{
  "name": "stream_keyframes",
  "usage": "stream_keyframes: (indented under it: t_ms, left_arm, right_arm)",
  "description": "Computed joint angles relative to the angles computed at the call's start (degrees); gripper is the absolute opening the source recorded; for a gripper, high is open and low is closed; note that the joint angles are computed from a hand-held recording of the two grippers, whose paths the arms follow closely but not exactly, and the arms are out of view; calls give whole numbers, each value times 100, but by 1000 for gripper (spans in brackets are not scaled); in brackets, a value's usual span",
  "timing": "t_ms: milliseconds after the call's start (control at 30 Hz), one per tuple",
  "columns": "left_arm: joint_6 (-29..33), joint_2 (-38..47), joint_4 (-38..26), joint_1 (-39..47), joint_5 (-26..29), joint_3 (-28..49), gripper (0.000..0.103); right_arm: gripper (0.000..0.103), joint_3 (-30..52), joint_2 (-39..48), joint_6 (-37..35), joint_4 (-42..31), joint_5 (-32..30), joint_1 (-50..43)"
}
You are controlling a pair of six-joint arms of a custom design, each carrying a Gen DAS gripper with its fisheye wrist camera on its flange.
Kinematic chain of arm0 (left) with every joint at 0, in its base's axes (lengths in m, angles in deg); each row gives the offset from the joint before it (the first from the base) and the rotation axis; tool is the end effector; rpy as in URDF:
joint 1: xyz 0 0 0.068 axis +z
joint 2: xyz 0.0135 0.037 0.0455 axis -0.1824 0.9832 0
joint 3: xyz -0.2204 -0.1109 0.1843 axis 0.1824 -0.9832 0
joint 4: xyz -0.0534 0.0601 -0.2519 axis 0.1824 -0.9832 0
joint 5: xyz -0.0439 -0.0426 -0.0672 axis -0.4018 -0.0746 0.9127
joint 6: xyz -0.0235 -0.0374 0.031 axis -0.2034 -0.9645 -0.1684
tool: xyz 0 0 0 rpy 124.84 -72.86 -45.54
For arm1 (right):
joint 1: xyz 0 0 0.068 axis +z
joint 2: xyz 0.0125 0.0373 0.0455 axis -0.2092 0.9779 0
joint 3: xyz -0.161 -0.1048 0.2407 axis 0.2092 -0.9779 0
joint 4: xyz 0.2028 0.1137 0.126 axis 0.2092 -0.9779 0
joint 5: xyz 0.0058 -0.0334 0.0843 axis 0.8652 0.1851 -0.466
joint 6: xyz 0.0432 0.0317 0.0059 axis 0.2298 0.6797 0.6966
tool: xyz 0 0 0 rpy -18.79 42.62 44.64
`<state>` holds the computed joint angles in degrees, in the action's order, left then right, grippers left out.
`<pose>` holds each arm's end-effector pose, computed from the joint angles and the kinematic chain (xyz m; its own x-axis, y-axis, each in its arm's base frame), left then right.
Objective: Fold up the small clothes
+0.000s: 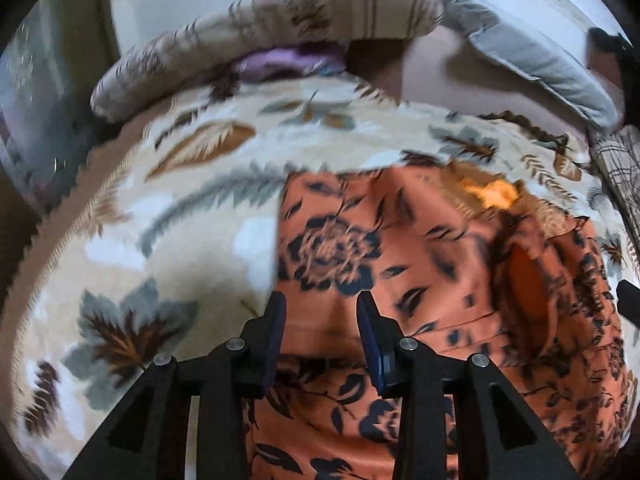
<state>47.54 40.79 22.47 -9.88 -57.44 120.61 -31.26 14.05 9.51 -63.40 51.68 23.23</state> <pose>0.2665 -0.0022 0.2345 -0.7753 0.1827 -0.6047 0.2282 0.9736 0.0016 0.1884 0.1231 0.2425 -0.7296 0.2442 -0.6388 0.0478 0.9500 0.3086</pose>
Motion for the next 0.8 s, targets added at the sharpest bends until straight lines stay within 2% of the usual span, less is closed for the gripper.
stream_keyframes:
  t_ms: [133, 333, 400, 433, 467, 533, 567, 700, 800]
  left_arm:
    - [93, 232, 678, 49, 4, -438, 37]
    - [154, 298, 771, 45, 32, -455, 38]
    - [178, 332, 878, 78, 63, -495, 39]
    - [200, 340, 914, 47, 19, -504, 39]
    - [203, 368, 958, 29, -14, -504, 39]
    - [193, 374, 1040, 4, -74, -546, 40]
    - [200, 367, 1080, -13, -112, -570, 40]
    - [209, 323, 1226, -26, -153, -663, 42]
    - [133, 292, 1271, 57, -100, -699, 43]
  right_arm:
    - [76, 242, 849, 46, 462, 320, 594]
    - [77, 1160, 2373, 152, 191, 942, 817]
    - [75, 1155, 2607, 176, 272, 1090, 709]
    - [55, 1132, 2668, 180, 275, 995, 596]
    - [44, 1080, 2632, 245, 236, 961, 501]
    - [9, 775, 2229, 303, 461, 720, 220]
    - [5, 645, 1982, 364, 508, 606, 97]
    - [3, 170, 813, 633, 485, 504, -351]
    - [3, -229, -234, 919, 294, -74, -1140]
